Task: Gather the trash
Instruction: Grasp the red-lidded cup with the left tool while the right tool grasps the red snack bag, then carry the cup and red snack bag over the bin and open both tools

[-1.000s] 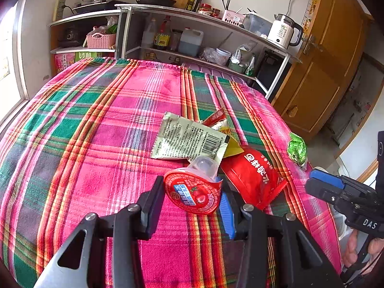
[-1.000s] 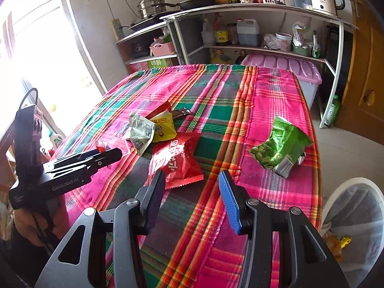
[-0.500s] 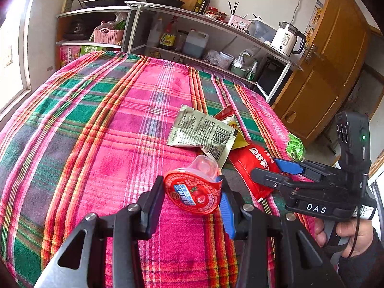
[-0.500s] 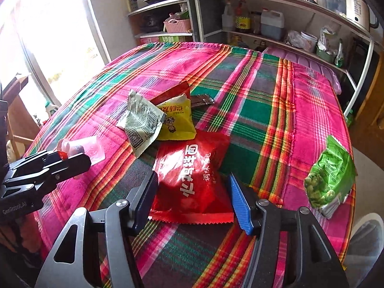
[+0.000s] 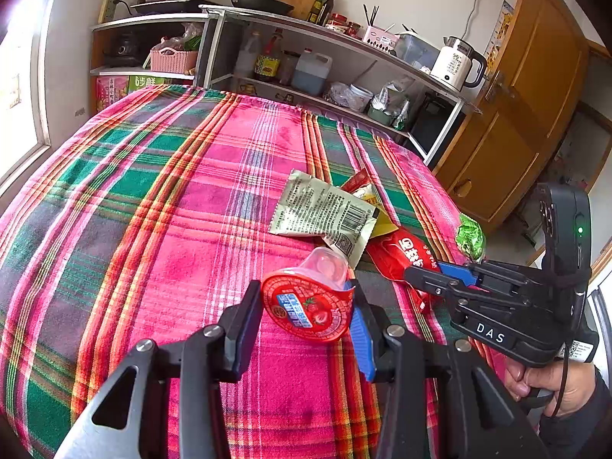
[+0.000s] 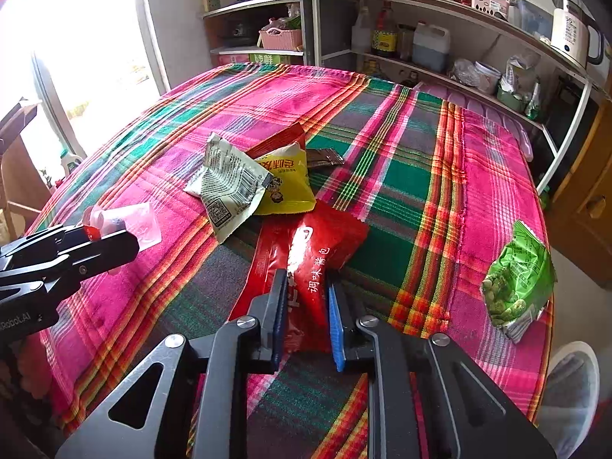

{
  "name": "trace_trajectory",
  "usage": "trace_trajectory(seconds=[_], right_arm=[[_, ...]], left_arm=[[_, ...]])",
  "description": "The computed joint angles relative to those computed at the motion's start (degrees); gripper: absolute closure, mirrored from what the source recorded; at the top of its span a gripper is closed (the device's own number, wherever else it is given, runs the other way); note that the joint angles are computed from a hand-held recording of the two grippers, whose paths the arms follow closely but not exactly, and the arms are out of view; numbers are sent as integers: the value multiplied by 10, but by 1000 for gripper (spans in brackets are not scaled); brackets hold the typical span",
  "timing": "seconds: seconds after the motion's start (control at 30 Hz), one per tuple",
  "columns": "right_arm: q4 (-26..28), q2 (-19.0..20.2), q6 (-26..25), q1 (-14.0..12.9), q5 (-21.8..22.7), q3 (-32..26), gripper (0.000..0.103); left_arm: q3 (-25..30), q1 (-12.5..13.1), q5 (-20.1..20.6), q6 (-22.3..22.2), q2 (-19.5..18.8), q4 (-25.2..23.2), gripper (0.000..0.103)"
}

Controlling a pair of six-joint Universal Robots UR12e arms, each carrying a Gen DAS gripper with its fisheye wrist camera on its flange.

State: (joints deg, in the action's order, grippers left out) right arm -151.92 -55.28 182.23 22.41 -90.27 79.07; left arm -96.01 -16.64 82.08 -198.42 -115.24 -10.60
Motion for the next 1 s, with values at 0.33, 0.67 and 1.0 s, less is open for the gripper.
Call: trace_trajectory(seconds=[0.33,0.67,1.0], right_arm=[[-46,-30,33,-3,20,47,90],[-112,-80,77,-7,8,119,90],[-166,-128,124,-16,-14,188,90]], left_arm=[[-8,-7,8,9,9,13,58],[-12,-22,-3,24,18,31,58],[-3,-48,-20,45,19,45,58]])
